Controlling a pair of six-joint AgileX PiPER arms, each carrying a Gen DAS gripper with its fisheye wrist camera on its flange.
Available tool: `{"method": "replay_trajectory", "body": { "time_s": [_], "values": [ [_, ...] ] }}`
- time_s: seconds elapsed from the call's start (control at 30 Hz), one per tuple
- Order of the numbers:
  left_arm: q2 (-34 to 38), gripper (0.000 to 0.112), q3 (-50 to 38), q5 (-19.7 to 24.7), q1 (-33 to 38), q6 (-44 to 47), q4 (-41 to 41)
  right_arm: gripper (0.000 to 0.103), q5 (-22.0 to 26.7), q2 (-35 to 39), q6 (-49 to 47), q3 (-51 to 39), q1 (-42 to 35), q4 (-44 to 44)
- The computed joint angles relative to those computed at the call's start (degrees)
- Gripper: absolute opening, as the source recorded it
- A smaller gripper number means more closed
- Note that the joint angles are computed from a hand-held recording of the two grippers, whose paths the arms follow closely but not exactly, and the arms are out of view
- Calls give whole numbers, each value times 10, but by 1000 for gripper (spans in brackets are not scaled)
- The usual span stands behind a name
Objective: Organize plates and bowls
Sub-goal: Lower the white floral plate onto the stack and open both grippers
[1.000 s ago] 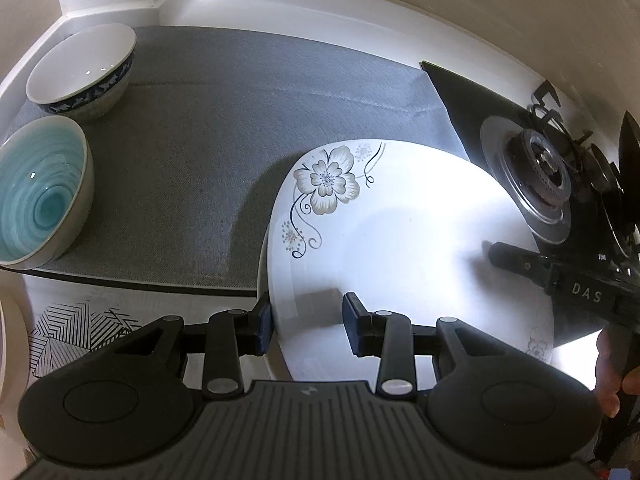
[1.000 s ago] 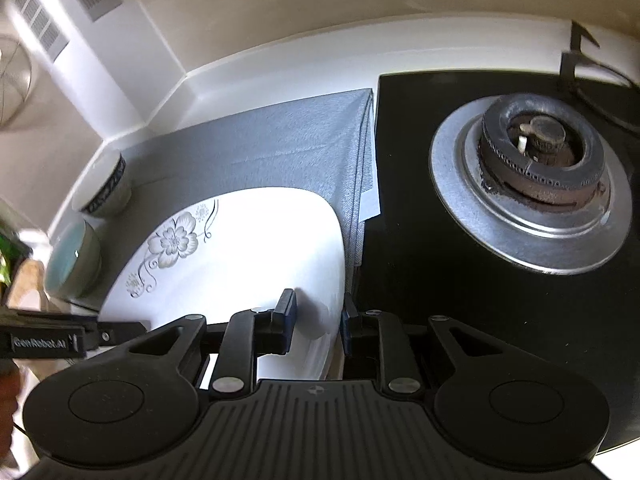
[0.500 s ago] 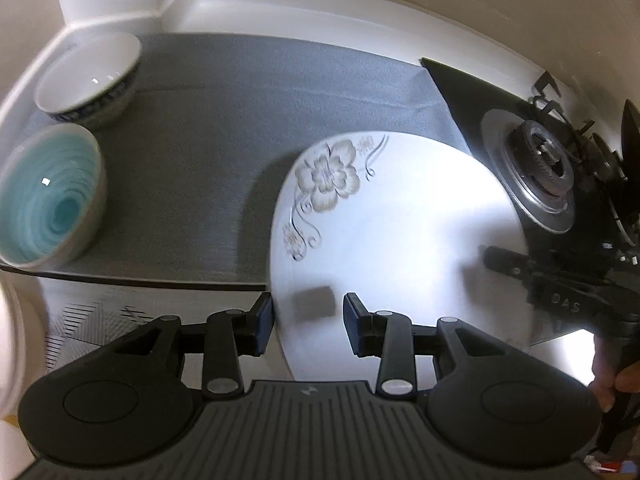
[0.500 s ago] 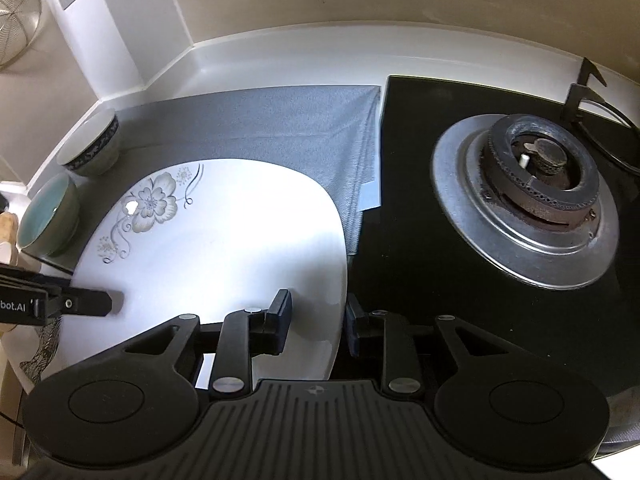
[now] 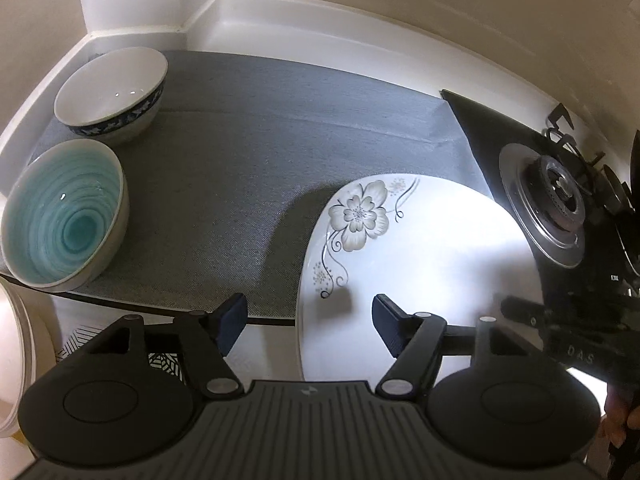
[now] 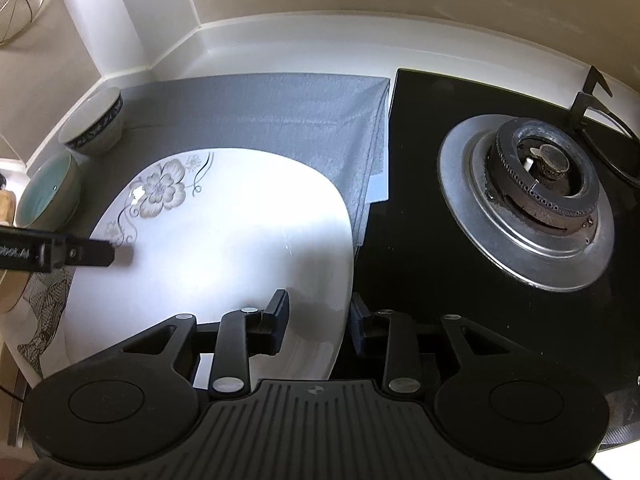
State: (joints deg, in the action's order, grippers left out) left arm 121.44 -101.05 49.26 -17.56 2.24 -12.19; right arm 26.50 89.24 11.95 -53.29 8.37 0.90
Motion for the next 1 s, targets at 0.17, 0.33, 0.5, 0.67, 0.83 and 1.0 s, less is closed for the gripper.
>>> {"method": "replay_trajectory", "body": {
  "time_s": [0.17,0.33,0.5,0.67,0.83,1.0],
  "values": [
    [-16,87,20,-13,3,11,-5,39,13,0,-7,-18,-12,8],
    [-38,102,43,-30,4,5,-4,57,35,-10,-8,-47,-12,2],
    [-57,103,60,-31,14,2,-19,66,59,-8,-59,-78,4,52],
    [-60,103,46,10,31,-73,21,70,75,5,-104,-112,30,94],
    [-102,103,91,6,54,-98,37,72,79,22,-146,-139,63,135],
    [-153,103,143,-6,70,-107,52,74,93,51,-200,-181,93,174]
  ]
}}
